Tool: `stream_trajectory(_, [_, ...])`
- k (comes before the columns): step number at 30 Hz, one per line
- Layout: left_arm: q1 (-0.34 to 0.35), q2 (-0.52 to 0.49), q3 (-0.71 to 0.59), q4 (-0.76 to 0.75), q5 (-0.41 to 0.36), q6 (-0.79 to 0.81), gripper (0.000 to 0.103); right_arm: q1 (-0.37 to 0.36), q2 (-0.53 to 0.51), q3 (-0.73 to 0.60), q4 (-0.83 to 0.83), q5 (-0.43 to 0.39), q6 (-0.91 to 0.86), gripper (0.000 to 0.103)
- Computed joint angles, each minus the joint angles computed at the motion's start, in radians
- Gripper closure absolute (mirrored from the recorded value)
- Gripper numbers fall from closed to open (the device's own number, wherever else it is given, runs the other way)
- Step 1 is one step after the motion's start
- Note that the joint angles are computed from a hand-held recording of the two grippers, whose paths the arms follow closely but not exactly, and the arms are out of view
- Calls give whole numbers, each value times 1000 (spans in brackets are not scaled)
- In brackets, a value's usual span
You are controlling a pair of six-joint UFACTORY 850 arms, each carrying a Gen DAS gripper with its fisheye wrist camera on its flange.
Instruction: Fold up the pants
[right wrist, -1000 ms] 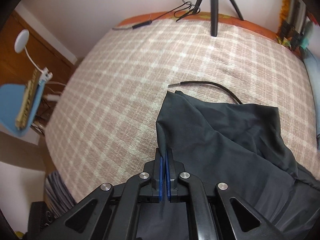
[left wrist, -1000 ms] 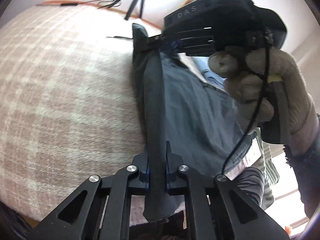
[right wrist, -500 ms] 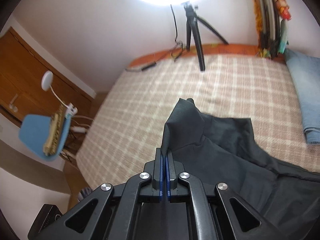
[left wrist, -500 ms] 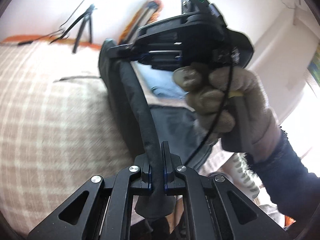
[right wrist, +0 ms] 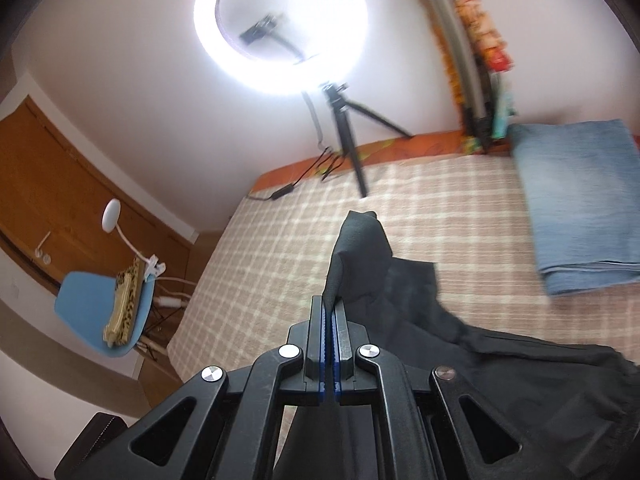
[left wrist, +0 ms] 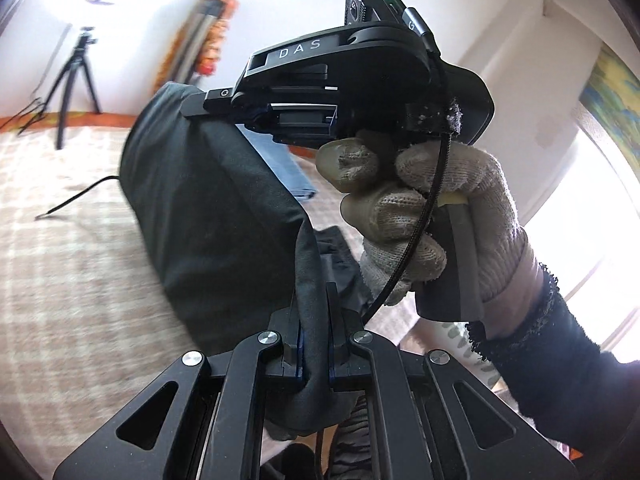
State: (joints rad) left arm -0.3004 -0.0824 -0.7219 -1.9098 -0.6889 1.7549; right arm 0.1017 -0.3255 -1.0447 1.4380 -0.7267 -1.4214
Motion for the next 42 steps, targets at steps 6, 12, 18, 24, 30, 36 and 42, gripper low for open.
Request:
stream_trajectory(6, [-78,-77,-85,16,2,3,97,-108,36,34,3,-6,-22,103])
stream_trajectory(12, [-154,-175,-187,57,-3,-41,97,-216,38,40,-34,-4,-14,103])
stream_trajectory(18, [-210,-289,-317,124,10,-110,97,-285,3,9,-124,30,25,103])
stream_trajectory(24, [-268,-378,-411,179,44,-165,97,-334,-76,-47,-208,72,69,103])
stream_trajectory(30, [-305,-458,-493,246,73,-239,97,-371,-150,-87,-255,103,98,103])
stream_trajectory(36, [-349,-470,-511,289,114,-291,97,-389,-214,-126,-307,129,124,103])
stream_trajectory(42, [-357,-413,-462,383,132,-328,82,-381,-254,-141,-341,167,130,103])
